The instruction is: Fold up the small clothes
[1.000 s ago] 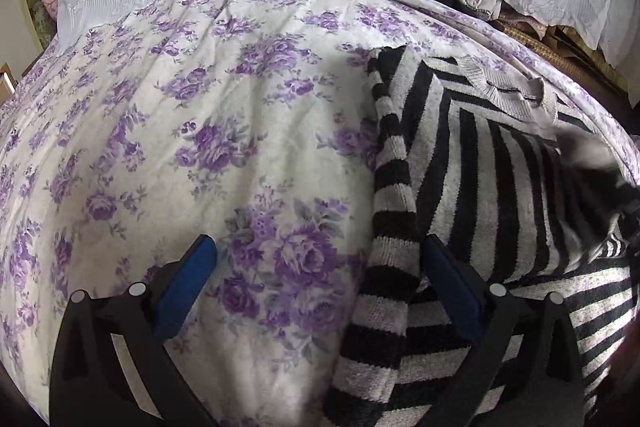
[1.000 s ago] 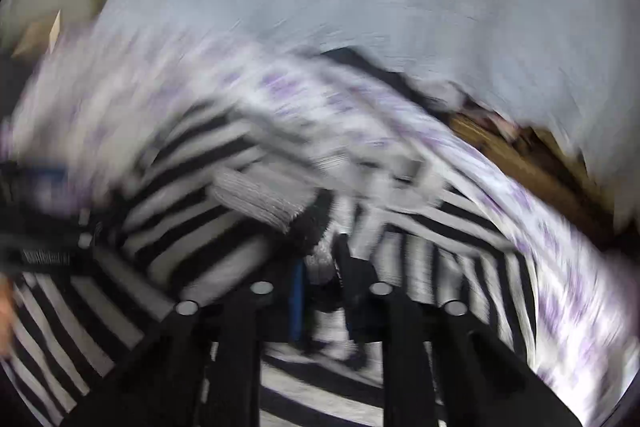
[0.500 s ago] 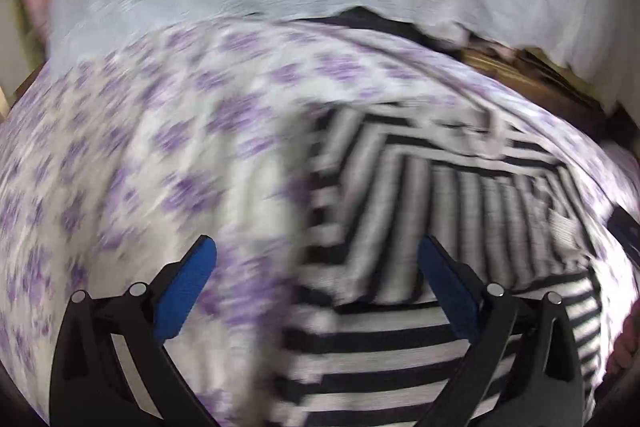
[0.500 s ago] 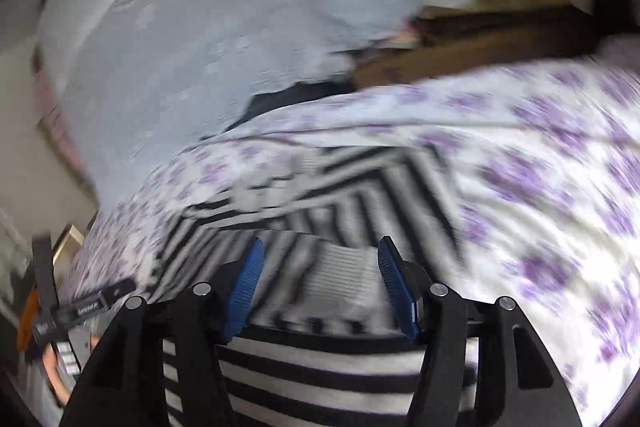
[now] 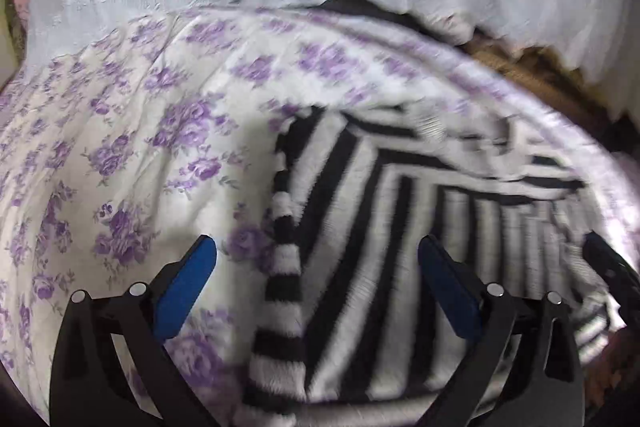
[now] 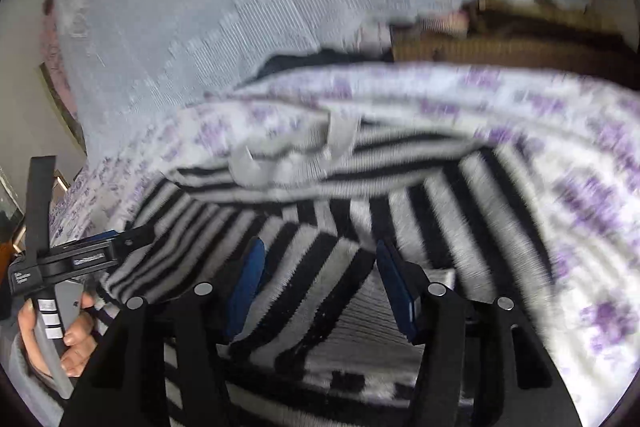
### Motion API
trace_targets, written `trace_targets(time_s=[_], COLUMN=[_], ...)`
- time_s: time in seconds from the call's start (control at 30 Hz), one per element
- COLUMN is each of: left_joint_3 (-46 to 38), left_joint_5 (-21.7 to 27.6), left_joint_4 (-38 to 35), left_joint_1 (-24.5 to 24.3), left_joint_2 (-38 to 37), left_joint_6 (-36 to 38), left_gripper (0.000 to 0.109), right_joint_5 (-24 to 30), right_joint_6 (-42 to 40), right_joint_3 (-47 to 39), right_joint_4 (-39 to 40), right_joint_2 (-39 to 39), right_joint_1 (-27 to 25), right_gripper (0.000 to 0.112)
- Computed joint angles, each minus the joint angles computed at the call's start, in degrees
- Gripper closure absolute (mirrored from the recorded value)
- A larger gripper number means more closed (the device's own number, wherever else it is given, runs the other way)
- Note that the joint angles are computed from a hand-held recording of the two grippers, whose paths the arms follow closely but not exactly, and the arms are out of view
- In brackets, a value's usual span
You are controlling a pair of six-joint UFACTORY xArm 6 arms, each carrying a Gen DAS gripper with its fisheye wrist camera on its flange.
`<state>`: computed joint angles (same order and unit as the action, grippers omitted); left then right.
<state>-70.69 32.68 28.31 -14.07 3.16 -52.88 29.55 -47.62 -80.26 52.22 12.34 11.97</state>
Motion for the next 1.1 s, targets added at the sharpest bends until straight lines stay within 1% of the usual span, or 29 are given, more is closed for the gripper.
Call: trace_targets(time_s=[0.03, 0.07, 0.1, 0.13, 0.17, 0.2, 0.23, 0.27, 0.3, 0.33, 0.37, 0.4, 0.43, 0.47, 0.5, 0.53, 0.57, 0.6, 0.67, 0.7, 0.73, 0.8, 0.87, 0.9, 0.93, 0.97, 1.0, 1.03, 1.1], left_joint_3=[0.6, -0.2, -2.3, -4.4, -6.6, -7.5, -8.4, -7.9, -6.3, -4.3, -1.8, 0.9, 1.7, 1.2, 0.4, -0.6, -0.9, -0.6, 1.8, 2.5, 1.8, -2.0, -7.5, -9.3, -10.4, -9.4, -6.8, -5.5, -3.9], left_joint_5=[-1.2, -0.1, 3.5, 7.0, 10.1, 11.1, 13.5, 14.7, 14.5, 12.9, 10.7, 8.5, 8.8, 10.7, 12.5, 13.8, 13.9, 13.7, 11.7, 10.8, 10.9, 13.6, 14.7, 15.1, 14.6, 12.6, 9.0, 7.8, 8.5], left_joint_4=[-2.3, -2.2, -0.9, -1.4, -1.0, 1.8, 5.9, 8.9, 9.7, 9.4, 8.9, 8.5, 9.4, 11.3, 12.0, 11.4, 10.6, 9.5, 8.2, 8.5, 10.2, 11.4, 6.3, 3.4, 0.3, -1.5, -1.3, -1.8, -1.0], left_joint_1=[-0.1, -0.3, -0.7, -1.0, -1.4, -2.1, -3.6, -4.8, -5.6, -6.1, -6.7, -7.6, -8.4, -9.5, -10.1, -10.3, -10.1, -9.9, -9.6, -9.3, -9.3, -9.2, -7.1, -6.2, -4.6, -3.5, -2.8, -2.5, -3.2], left_joint_2=[-0.6, 0.1, 2.1, 4.3, 6.8, 7.3, 7.3, 6.5, 4.8, 2.8, 0.4, -2.0, -2.6, -1.9, -0.6, 1.0, 1.3, 0.2, -3.1, -4.3, -4.7, -2.3, 2.9, 5.0, 7.9, 8.4, 7.2, 5.9, 3.6], left_joint_6=[2.8, 3.5, 2.7, 3.2, 3.3, 1.8, 0.0, -1.7, -2.4, -2.1, -1.8, -0.7, -0.5, -1.0, -1.0, -0.5, -0.6, -0.7, -1.4, -1.7, -2.9, -3.0, 1.1, 3.2, 4.8, 4.1, 1.8, 2.0, 1.2], left_gripper=[0.01, 0.01, 0.01, 0.009, 0.009, 0.009, 0.01, 0.01, 0.01, 0.01, 0.01, 0.01, 0.01, 0.01, 0.009, 0.009, 0.009, 0.009, 0.009, 0.009, 0.009, 0.009, 0.009, 0.009, 0.009, 0.009, 0.009, 0.009, 0.01], right_joint_5=[0.5, 1.5, 3.8, 5.4, 5.8, 5.9, 5.3, 4.2, 2.0, 0.9, 1.0, 0.8, 0.2, 0.0, 1.1, 2.3, 2.0, 0.2, 1.0, 2.1, 1.7, 0.9, 1.7, 3.6, 5.7, 5.3, 5.9, 5.4, 0.1], right_joint_6=[0.5, 3.4, 6.6, 7.9, 7.4, 7.1, 6.5, 6.4, 7.2, 6.3, 3.6, 1.6, 2.1, 2.7, 3.7, 4.1, 4.2, 5.8, 3.4, 3.0, 4.1, 7.8, 14.7, 18.7, 20.2, 19.4, 16.8, 16.4, 15.2], right_joint_3=[-0.2, -0.8, -2.2, -3.6, -4.4, -4.4, -3.5, -2.1, 0.4, 2.7, 4.3, 6.6, 8.3, 9.2, 9.2, 8.5, 8.4, 9.3, 9.3, 7.9, 6.7, 2.4, -2.6, -6.4, -9.5, -10.2, -10.3, -9.4, -3.4], right_joint_4=[-1.7, -5.5, -9.2, -10.6, -9.5, -8.6, -8.0, -7.7, -8.3, -7.8, -6.0, -6.4, -9.1, -10.7, -12.6, -12.6, -12.1, -13.1, -9.5, -8.5, -9.0, -10.8, -16.1, -19.0, -19.8, -19.0, -17.0, -16.9, -15.0], right_joint_2=[0.2, 0.8, 2.9, 4.6, 5.2, 4.6, 3.8, 2.8, 0.6, -1.5, -3.4, -5.5, -6.6, -6.6, -5.8, -5.4, -5.7, -6.7, -7.9, -7.6, -7.0, -3.6, 0.9, 4.6, 8.3, 9.7, 9.5, 8.6, 4.1], right_joint_1=[0.0, 0.0, -0.2, -0.5, -0.6, -0.9, -1.0, -0.9, -0.8, -0.9, -1.0, -0.9, -0.8, -0.6, -0.7, -1.1, -1.1, -1.0, -1.6, -2.1, -2.0, -1.9, -1.9, -2.3, -2.7, -2.6, -2.6, -2.5, -2.3], right_gripper=[0.052, 0.05, 0.046, 0.045, 0.045, 0.045, 0.045, 0.046, 0.046, 0.045, 0.045, 0.044, 0.04, 0.037, 0.034, 0.034, 0.034, 0.034, 0.034, 0.034, 0.034, 0.034, 0.034, 0.034, 0.032, 0.028, 0.02, 0.019, 0.019])
